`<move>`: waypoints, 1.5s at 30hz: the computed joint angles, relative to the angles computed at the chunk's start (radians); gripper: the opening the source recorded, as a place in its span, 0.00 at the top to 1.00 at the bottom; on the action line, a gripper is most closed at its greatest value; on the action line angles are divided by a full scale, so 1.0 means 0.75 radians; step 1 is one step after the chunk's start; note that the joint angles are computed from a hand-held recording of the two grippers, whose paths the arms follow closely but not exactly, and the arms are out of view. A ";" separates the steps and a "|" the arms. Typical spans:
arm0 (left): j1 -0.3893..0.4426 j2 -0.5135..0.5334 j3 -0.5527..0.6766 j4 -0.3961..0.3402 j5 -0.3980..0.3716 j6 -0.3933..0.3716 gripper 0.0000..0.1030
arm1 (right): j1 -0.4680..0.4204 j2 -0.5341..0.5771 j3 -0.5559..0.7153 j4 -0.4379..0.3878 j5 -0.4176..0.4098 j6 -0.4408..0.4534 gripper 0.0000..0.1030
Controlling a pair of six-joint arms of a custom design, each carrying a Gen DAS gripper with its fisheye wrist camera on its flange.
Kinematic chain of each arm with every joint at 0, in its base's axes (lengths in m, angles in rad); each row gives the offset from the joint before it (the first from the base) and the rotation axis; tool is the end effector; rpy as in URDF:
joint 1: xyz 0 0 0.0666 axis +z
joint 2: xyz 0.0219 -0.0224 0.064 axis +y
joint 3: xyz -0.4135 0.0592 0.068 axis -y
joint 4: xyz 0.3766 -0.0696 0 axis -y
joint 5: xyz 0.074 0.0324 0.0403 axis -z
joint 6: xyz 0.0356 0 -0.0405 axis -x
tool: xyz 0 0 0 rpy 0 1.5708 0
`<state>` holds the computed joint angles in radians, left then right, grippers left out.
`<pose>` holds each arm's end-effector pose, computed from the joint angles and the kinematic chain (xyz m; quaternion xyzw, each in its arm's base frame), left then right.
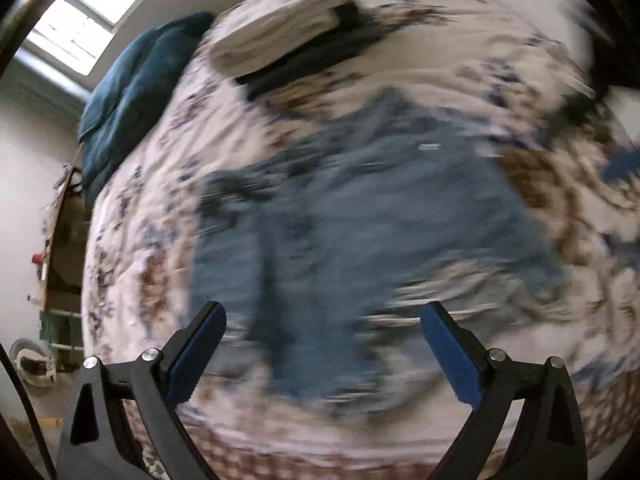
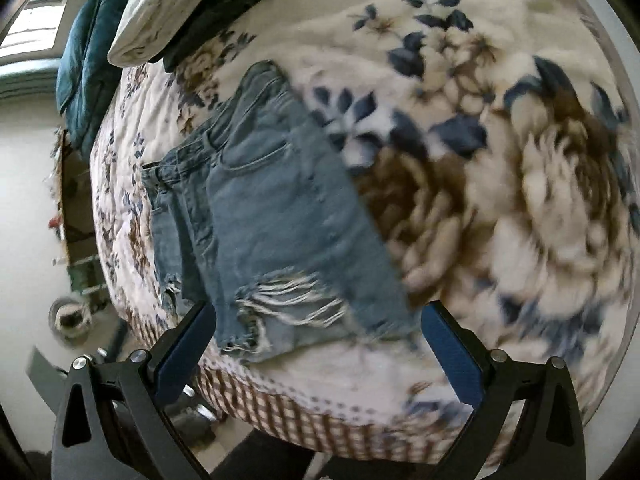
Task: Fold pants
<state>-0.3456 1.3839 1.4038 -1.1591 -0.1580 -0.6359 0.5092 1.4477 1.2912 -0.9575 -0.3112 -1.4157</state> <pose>0.4100 -0.1421 0.4578 0.4440 0.8668 0.1072 0.2001 0.3948 0.2324 0.3937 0.3898 0.8805 0.2698 0.0040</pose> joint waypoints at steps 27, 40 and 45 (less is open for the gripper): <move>-0.343 0.190 -0.164 0.060 -0.019 0.555 0.84 | -0.354 0.643 0.357 0.000 -0.559 0.919 0.00; -0.207 0.213 -0.031 -0.019 0.049 0.562 0.95 | -0.315 0.574 0.373 0.068 -0.366 0.824 0.85; -0.147 0.235 0.020 -0.018 0.059 0.562 0.96 | -0.308 0.520 0.354 0.134 -0.349 0.759 0.86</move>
<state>-0.4561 1.5600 1.4187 -1.1726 -0.1134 -0.2147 0.2784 1.8380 1.5568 -0.8567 -0.5729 -0.8463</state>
